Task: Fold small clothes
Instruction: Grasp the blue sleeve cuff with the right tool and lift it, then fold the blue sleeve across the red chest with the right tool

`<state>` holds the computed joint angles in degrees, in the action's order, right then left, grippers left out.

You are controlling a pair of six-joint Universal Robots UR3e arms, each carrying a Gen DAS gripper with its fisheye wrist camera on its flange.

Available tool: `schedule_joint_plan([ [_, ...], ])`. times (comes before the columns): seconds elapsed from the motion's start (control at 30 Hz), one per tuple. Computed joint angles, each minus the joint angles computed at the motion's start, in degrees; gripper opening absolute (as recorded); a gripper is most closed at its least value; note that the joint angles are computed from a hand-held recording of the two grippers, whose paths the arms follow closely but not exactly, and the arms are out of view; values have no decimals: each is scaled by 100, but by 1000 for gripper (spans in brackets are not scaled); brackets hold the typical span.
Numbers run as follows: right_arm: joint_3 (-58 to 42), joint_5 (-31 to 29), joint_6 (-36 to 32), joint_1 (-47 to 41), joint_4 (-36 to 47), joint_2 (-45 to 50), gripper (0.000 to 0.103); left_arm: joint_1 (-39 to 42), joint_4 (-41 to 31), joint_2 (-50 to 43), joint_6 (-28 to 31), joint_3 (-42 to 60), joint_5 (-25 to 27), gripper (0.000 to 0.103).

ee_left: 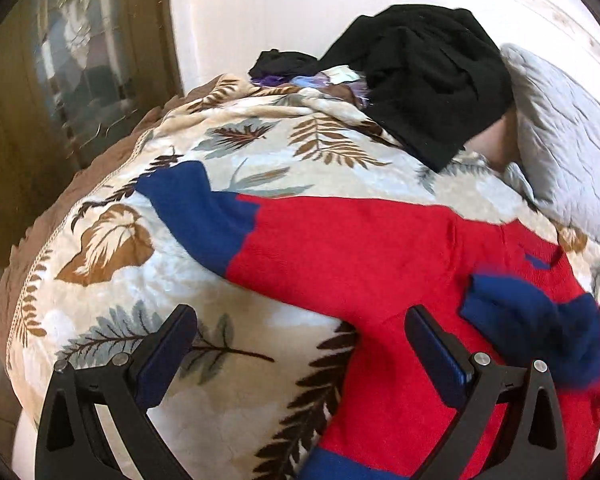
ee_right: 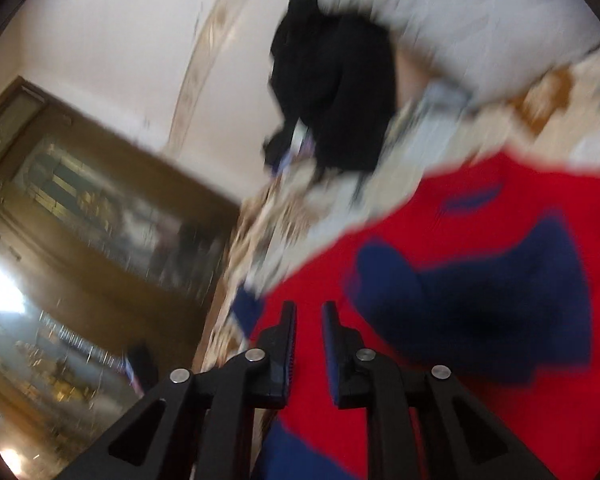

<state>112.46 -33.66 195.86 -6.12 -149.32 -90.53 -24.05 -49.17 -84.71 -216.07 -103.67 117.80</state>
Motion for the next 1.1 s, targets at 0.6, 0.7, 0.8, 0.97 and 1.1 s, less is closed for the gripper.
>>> schedule_joint_plan([
  [0.6, 1453, -1222, -736, -2739, 1871, -1988, 39, 434, 1724, -1231, 1502, 521, -2843, 45],
  [0.7, 1023, -1862, -726, -2209, 2104, -1221, 39, 508, 1188, -1699, 1609, 1087, -3204, 58],
  [0.8, 996, -2046, -594, -2023, 1841, -909, 36, 338, 781, -2002, 1614, 1378, -2989, 78],
  [0.97, 922, -2262, -584, -1806, 1854, -956, 38, 495, 1252, -2060, 1788, 1078, -3459, 27],
  [1.1, 1001, -2191, -674, -1857, 1862, -1009, 38, 579, 1573, -2141, 1864, 1004, -3851, 10],
])
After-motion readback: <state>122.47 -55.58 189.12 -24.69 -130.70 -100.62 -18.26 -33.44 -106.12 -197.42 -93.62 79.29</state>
